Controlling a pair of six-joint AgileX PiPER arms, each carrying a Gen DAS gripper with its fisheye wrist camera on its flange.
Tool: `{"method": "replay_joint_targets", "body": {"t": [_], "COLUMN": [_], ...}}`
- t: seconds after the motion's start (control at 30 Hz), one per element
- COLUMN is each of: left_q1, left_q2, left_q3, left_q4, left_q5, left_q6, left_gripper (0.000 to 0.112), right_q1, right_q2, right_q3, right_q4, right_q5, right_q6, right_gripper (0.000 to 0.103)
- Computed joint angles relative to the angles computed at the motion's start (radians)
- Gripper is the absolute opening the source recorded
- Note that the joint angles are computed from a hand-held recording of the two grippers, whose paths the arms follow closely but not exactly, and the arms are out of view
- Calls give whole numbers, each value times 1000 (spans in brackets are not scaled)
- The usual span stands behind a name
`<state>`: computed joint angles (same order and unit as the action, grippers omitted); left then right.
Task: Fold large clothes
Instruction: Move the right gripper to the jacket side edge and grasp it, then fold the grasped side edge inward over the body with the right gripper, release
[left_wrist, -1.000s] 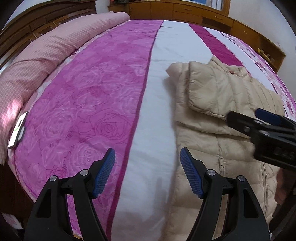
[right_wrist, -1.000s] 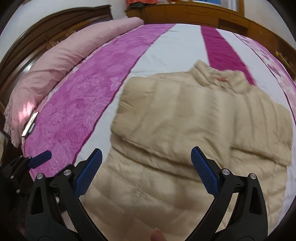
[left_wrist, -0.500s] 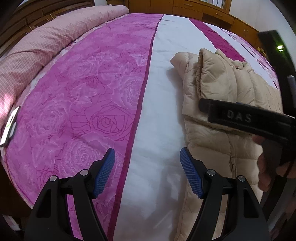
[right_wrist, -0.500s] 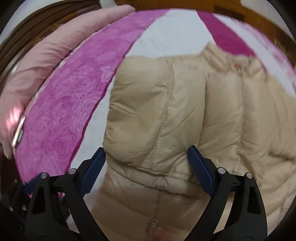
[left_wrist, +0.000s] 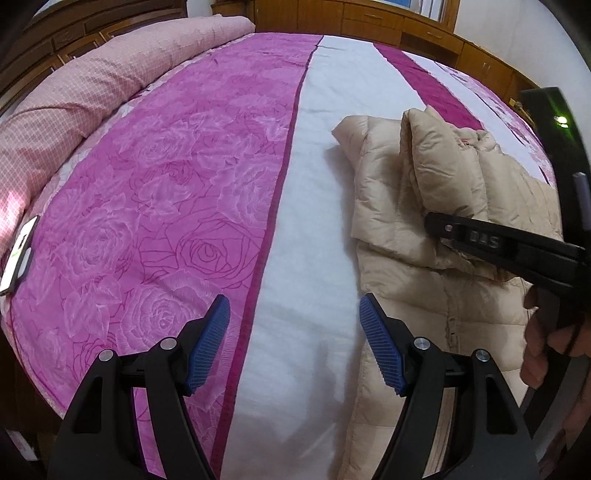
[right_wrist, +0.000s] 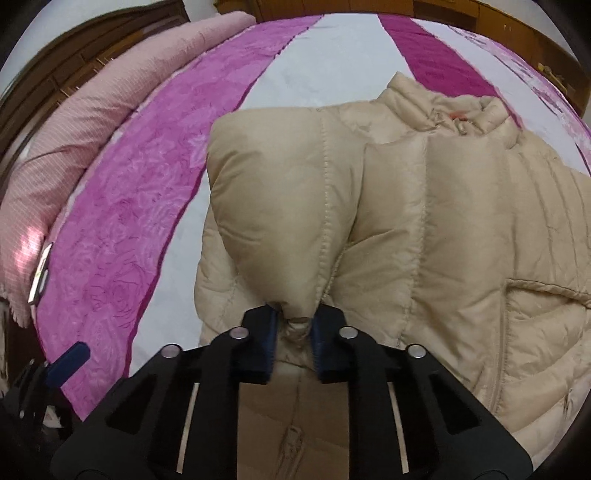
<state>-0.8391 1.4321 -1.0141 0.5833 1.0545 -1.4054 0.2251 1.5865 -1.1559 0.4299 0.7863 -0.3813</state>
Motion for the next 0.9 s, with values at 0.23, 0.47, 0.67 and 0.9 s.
{"method": "replay_joint_targets", "body": {"t": [0.23, 0.47, 0.67, 0.9], "left_q1": [-24, -33, -23, -21], "left_q2": [26, 66, 148, 280], "left_q3": [-77, -167, -295, -468], "left_q4": [18, 34, 32, 33], "left_q5": [33, 54, 68, 91], "left_q6": [32, 75, 158, 234], "left_gripper": [71, 71, 71, 71], "right_q1": [-141, -350, -556, -732], "right_q2": [-103, -149, -102, 42], "right_q3": [-9, -109, -229, -348], "right_q4": [118, 218, 278, 274], "right_q5": [100, 254, 370, 404], "right_q6": [-162, -278, -368, -430], "right_gripper": [11, 10, 10, 10]}}
